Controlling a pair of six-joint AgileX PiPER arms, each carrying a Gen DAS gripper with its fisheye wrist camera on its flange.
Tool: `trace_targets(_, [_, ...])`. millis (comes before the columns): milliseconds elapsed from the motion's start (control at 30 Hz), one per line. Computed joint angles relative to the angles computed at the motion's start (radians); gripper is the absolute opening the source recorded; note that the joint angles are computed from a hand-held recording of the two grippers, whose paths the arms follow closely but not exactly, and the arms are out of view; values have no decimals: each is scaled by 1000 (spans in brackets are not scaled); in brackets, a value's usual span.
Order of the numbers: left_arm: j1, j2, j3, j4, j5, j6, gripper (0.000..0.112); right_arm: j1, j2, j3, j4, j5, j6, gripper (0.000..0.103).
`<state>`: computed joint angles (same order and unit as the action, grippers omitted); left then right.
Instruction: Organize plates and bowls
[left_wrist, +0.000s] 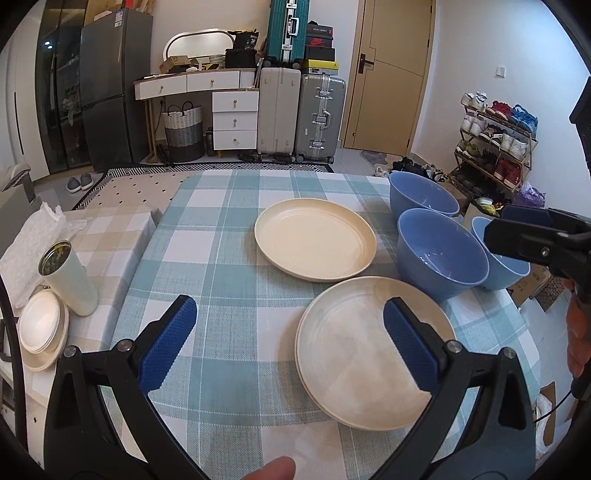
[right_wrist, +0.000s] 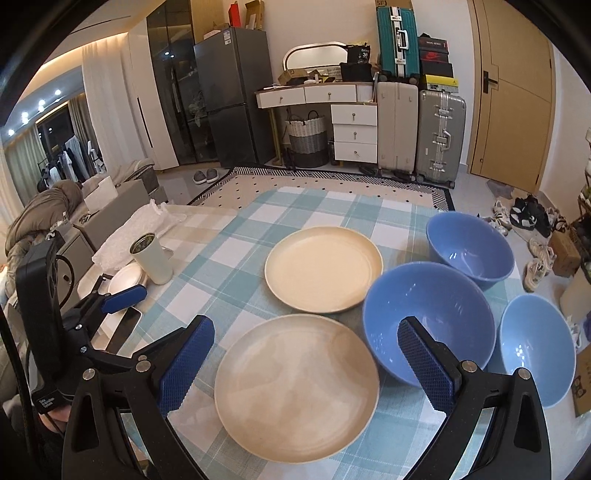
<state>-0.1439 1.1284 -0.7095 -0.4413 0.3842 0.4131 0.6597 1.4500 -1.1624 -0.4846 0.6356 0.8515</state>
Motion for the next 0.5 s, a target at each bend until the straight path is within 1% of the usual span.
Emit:
trace_targets(167, [15,62,-75,-12,18,7,101,-55,38,-95,102,32,-140,101])
trace_targets(300, [24,118,-132,-8,30,-1,101,-94,78,-168,150,58,-221,101])
trace_targets(433, [37,178,-187,-16,39,-5,101,-127,118,-224,182,69,-273,101])
trace_targets(500, [36,205,-210,3,37,-25,101,-145,142,-250,210,71,-308,101])
